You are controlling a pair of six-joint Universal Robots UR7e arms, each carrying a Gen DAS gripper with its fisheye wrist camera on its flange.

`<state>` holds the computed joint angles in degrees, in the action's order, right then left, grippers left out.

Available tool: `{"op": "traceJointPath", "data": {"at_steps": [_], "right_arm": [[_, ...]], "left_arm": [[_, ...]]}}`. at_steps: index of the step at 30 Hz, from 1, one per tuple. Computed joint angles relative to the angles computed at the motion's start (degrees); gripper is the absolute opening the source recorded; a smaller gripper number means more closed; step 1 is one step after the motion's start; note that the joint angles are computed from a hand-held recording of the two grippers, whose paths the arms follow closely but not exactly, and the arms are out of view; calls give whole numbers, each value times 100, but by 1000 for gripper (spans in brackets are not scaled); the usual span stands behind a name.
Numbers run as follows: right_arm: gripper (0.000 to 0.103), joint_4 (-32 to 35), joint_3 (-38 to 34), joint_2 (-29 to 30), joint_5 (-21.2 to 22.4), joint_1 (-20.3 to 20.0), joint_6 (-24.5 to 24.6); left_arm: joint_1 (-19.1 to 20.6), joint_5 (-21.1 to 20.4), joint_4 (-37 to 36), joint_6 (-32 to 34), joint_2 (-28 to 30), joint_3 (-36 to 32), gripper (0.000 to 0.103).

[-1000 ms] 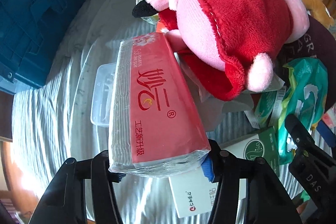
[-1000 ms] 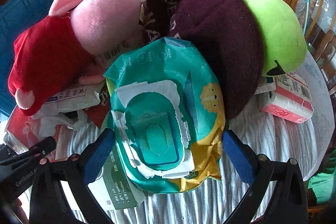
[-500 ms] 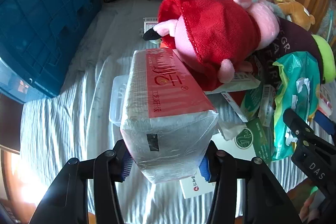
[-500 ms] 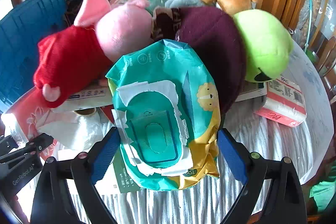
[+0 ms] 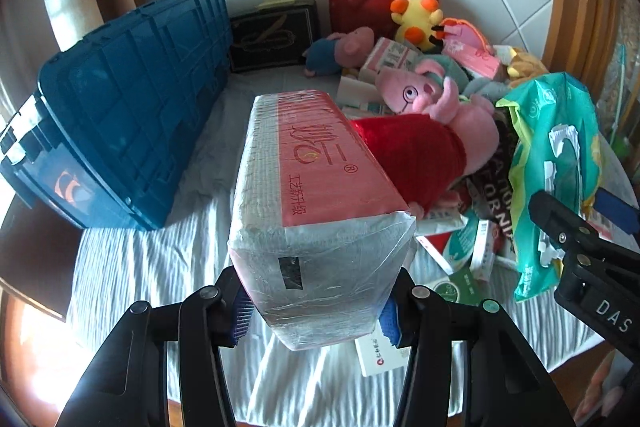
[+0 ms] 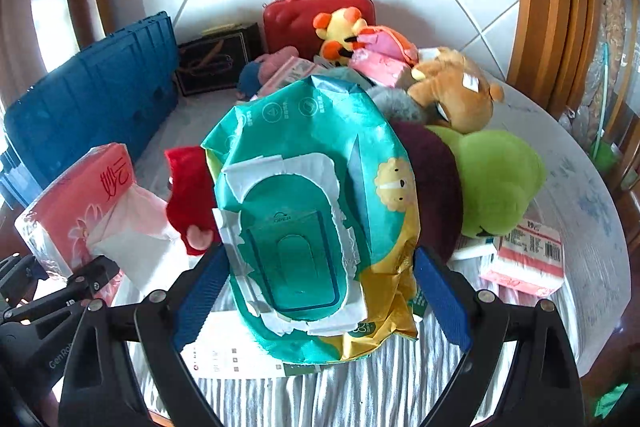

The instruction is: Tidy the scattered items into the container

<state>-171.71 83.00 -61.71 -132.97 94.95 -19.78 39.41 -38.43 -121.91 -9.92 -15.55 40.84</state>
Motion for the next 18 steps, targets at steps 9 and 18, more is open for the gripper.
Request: {"op": "traceJointPath", "data": {"at_steps": [9, 18], "right_arm": [[93, -266, -419, 133, 385, 395, -691], [93, -43, -893, 359, 776, 689, -999]], "left_arm": [[-152, 530, -636, 159, -122, -32, 49], [-189, 977, -777, 325, -193, -248, 49]]}}
